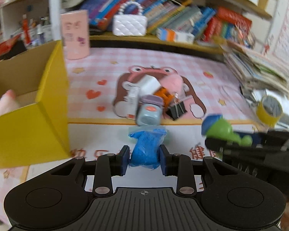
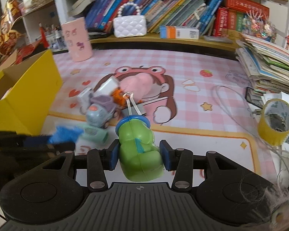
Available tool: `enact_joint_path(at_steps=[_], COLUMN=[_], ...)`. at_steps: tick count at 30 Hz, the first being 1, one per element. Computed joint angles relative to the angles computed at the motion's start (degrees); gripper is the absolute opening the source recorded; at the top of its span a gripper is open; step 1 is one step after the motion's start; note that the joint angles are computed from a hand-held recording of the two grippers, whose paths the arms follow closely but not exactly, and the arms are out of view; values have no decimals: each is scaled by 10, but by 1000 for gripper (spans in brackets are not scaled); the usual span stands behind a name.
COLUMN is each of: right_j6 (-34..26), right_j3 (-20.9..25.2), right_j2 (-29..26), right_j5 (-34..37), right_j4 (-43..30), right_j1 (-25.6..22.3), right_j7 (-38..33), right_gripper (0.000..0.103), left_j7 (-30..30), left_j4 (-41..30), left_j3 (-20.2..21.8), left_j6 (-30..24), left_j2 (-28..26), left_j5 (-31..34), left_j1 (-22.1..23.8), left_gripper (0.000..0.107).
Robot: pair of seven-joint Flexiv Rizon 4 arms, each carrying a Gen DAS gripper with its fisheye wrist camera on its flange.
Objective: Organize objects
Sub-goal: 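Carry the blue toy and green toy in both tools over the yellow box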
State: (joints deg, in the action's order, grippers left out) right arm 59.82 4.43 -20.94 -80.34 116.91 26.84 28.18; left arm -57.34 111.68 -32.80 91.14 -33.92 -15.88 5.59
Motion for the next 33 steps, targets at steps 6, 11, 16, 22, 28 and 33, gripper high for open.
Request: enact_joint_path(at_steps=[6, 11, 16, 22, 28, 33], right_j6=[-5, -31, -61, -95, -111, -120], right_j3=[8, 6, 5, -5, -18, -32], right_j2=[-19, -35, -59, -92, -126, -153], right_j5=[28, 49, 87, 113, 135, 152], right_j4=[-24, -55, -99, -158, -214, -257], right_j1=[26, 60, 97, 144, 180, 209], right_j7=[-34, -50, -81, -124, -149, -159], right_gripper=[41, 41, 41, 41, 41, 41], left_j7=[-4, 10, 6, -8, -3, 10], left_j4=[38, 67, 96, 118, 129, 133], left_j3=[-44, -98, -151, -200, -243, -270], left_j6=[9, 14, 26, 26, 15, 10], left_j2=[11, 16, 19, 19, 8, -2], left_j5=[0, 12, 35, 69, 94, 115], left_j1=[62, 137, 221, 317, 397, 447], left_gripper=[31, 31, 31, 31, 31, 31])
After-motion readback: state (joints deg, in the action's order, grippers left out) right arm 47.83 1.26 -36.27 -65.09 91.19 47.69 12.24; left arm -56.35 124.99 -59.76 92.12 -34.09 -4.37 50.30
